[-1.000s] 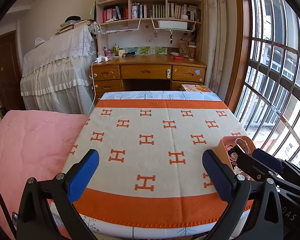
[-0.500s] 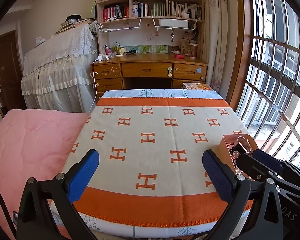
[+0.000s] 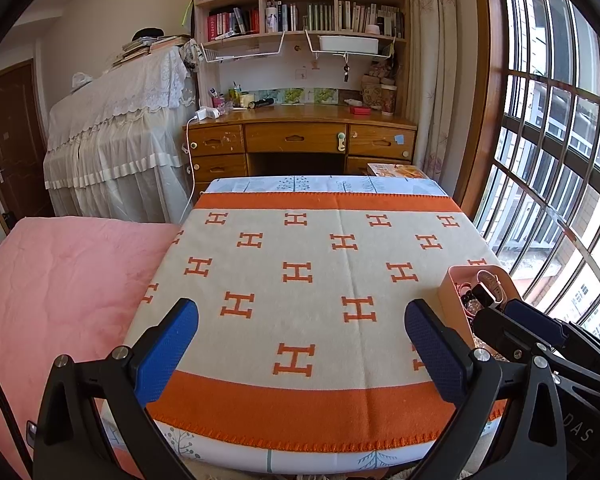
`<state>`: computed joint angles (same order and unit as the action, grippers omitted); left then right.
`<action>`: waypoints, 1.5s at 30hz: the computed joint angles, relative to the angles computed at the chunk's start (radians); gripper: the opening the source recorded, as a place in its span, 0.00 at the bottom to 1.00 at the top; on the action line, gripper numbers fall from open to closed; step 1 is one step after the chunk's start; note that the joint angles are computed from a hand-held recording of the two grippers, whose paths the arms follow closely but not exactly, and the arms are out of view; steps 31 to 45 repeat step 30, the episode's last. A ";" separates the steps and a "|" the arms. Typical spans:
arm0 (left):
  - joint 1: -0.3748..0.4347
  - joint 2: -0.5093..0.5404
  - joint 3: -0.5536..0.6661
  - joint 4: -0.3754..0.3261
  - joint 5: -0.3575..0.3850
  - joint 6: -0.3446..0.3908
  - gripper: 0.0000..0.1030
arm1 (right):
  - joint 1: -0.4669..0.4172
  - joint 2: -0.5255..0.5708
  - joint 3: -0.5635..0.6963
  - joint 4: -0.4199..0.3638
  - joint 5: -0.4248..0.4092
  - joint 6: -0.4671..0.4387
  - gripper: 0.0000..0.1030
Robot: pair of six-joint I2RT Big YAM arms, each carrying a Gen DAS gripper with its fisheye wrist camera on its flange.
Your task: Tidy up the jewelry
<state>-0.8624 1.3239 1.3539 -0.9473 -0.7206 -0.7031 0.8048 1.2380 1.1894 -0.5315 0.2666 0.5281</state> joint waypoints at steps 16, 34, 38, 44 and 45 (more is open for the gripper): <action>-0.001 -0.010 -0.021 0.005 -0.001 -0.008 0.99 | 0.001 0.002 0.008 -0.008 0.000 0.004 0.49; -0.005 -0.031 -0.058 0.007 0.001 -0.030 0.99 | 0.011 0.005 0.022 -0.025 0.002 0.015 0.49; -0.005 -0.031 -0.058 0.007 0.001 -0.030 0.99 | 0.011 0.005 0.022 -0.025 0.002 0.015 0.49; -0.005 -0.031 -0.058 0.007 0.001 -0.030 0.99 | 0.011 0.005 0.022 -0.025 0.002 0.015 0.49; -0.005 -0.031 -0.058 0.007 0.001 -0.030 0.99 | 0.011 0.005 0.022 -0.025 0.002 0.015 0.49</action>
